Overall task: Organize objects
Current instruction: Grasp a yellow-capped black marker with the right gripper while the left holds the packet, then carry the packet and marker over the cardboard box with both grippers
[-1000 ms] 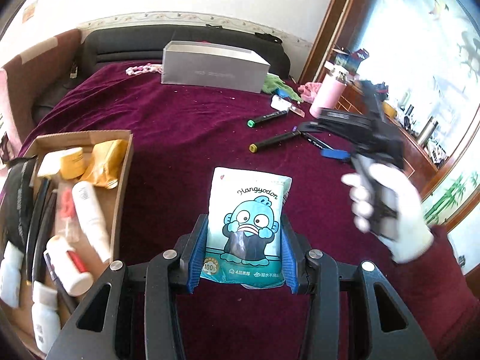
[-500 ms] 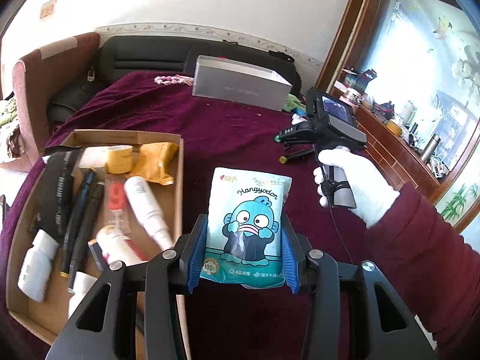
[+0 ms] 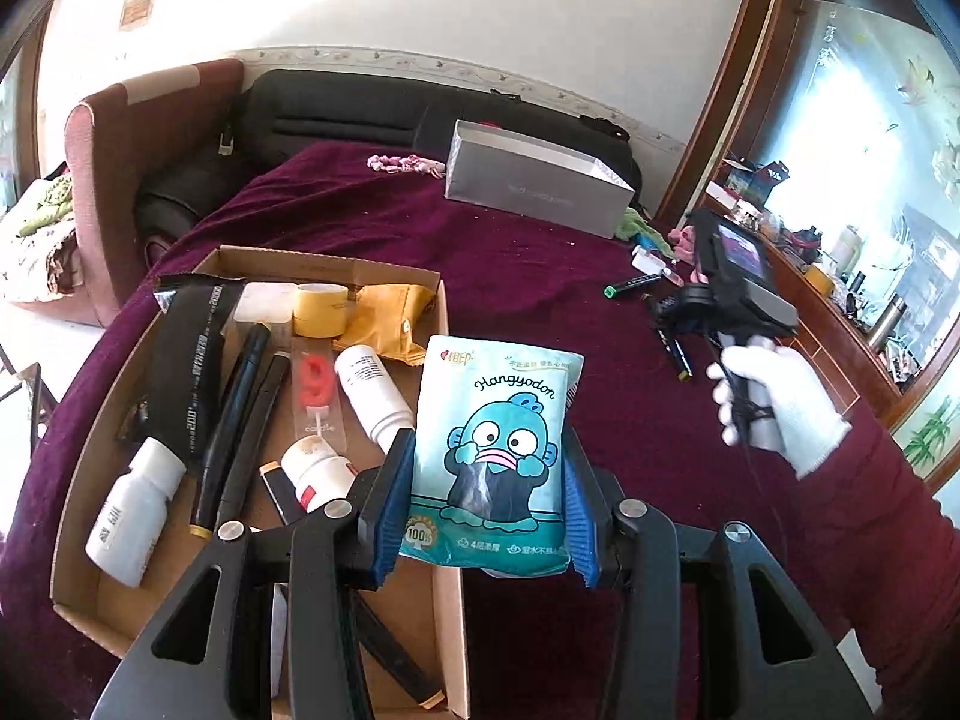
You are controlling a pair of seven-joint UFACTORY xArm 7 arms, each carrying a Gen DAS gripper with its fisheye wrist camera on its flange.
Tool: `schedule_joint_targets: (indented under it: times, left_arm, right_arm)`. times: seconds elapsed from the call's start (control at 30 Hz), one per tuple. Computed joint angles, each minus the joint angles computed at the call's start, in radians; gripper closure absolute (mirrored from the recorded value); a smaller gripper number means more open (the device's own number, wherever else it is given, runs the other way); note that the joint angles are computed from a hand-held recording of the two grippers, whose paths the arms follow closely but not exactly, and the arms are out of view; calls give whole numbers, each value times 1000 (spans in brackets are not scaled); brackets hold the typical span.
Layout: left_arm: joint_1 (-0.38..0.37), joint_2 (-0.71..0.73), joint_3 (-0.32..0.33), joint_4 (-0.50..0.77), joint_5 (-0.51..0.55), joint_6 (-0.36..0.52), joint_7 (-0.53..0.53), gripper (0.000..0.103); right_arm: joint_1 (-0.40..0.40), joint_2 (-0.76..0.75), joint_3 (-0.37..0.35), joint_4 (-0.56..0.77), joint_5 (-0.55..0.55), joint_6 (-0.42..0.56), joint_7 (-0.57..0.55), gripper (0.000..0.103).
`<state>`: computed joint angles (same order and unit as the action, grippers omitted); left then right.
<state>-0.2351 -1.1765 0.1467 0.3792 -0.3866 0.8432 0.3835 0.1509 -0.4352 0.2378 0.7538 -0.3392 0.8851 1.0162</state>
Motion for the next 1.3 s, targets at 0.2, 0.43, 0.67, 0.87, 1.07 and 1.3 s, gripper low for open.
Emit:
schedule_joint_targets:
  times: [0.2, 0.43, 0.67, 0.87, 1.07, 1.3]
  left_arm:
    - [17, -12, -24, -2, 19, 20, -31, 64]
    - [4, -69, -61, -15, 34, 43, -68, 64]
    - [-51, -114, -95, -24, 36, 44, -97, 64]
    - [-74, -145, -109, -19, 55, 28, -107, 64]
    - [-60, -127, -83, -18, 77, 18, -105, 64]
    - [-27, -161, -59, -29, 85, 28, -113, 64]
  right_arm:
    - [38, -149, -41, -131, 107, -77, -56, 91]
    - [100, -371, -120, -323, 336, -217, -141, 91]
    - [156, -642, -122, -465, 486, -225, -157, 91]
    - [192, -739, -114, -523, 544, -250, -155, 90]
    - [210, -695, -50, -481, 522, -289, -148, 90]
    - [243, -635, 13, -408, 484, -335, -133, 90]
